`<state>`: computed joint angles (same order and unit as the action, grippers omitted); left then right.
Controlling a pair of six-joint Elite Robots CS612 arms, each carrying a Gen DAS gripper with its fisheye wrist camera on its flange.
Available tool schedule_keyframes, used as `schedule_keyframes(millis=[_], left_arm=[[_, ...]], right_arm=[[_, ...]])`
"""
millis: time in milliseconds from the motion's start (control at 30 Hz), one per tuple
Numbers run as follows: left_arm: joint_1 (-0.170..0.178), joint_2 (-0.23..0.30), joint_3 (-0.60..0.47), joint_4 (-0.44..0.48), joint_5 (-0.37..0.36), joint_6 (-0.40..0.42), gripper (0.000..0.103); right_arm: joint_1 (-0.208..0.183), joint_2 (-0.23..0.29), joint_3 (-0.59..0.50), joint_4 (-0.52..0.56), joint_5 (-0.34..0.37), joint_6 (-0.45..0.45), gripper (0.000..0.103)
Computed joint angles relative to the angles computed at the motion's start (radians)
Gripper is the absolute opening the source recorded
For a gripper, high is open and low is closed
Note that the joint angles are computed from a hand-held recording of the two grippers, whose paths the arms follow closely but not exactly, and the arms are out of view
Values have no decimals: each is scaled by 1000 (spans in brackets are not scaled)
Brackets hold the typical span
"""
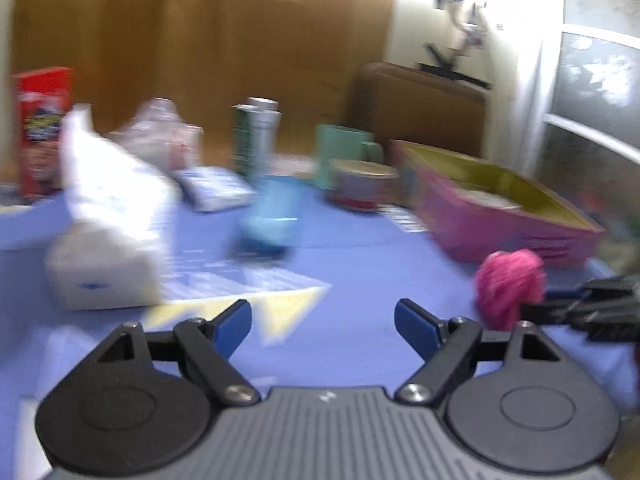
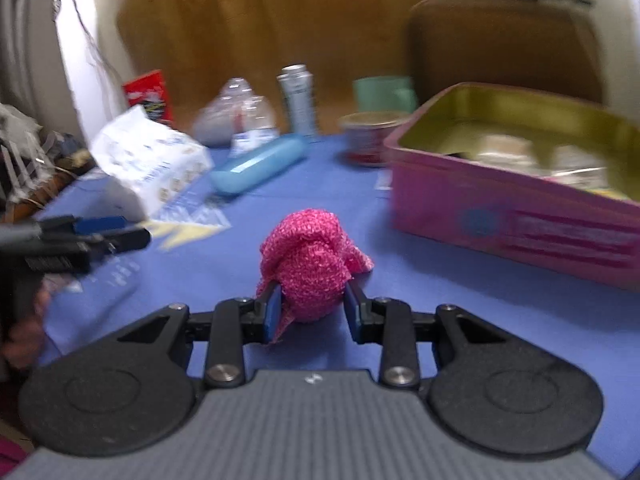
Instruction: Organize soft objects
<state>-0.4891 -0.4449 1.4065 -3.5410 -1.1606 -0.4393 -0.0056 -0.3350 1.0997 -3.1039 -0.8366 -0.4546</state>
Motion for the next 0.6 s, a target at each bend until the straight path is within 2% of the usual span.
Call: schedule_keyframes(millis=[100, 200, 233, 367, 433, 500, 533, 567, 600], left_arm=[[6, 9, -58, 20, -132, 8, 81], [11, 25, -121, 66, -247, -1, 81], [11, 29, -139, 82, -273, -1, 81], [5, 50, -199, 158, -327, 8, 81], [1, 58, -220, 195, -337, 15, 75], [3, 69, -246, 242, -374, 16, 50], [7, 75, -261, 270, -400, 14, 45], [8, 81, -272, 288, -414, 8, 45], [4, 83, -274, 279, -396, 7, 44]], right_arm=[[-4, -2, 30, -102, -43, 10, 40], [-11, 7, 31, -145, -36, 36, 49], [-12, 12, 25, -151, -33, 54, 52], [-15, 22, 13, -135, -7, 98, 55], [-17, 21, 20, -130, 5, 92, 61], [-17, 25, 17, -125, 8, 89, 61], [-16, 26, 16, -114, 11, 84, 60], [-15, 29, 9, -95, 11, 78, 57], [-14, 28, 9, -77, 8, 68, 45]])
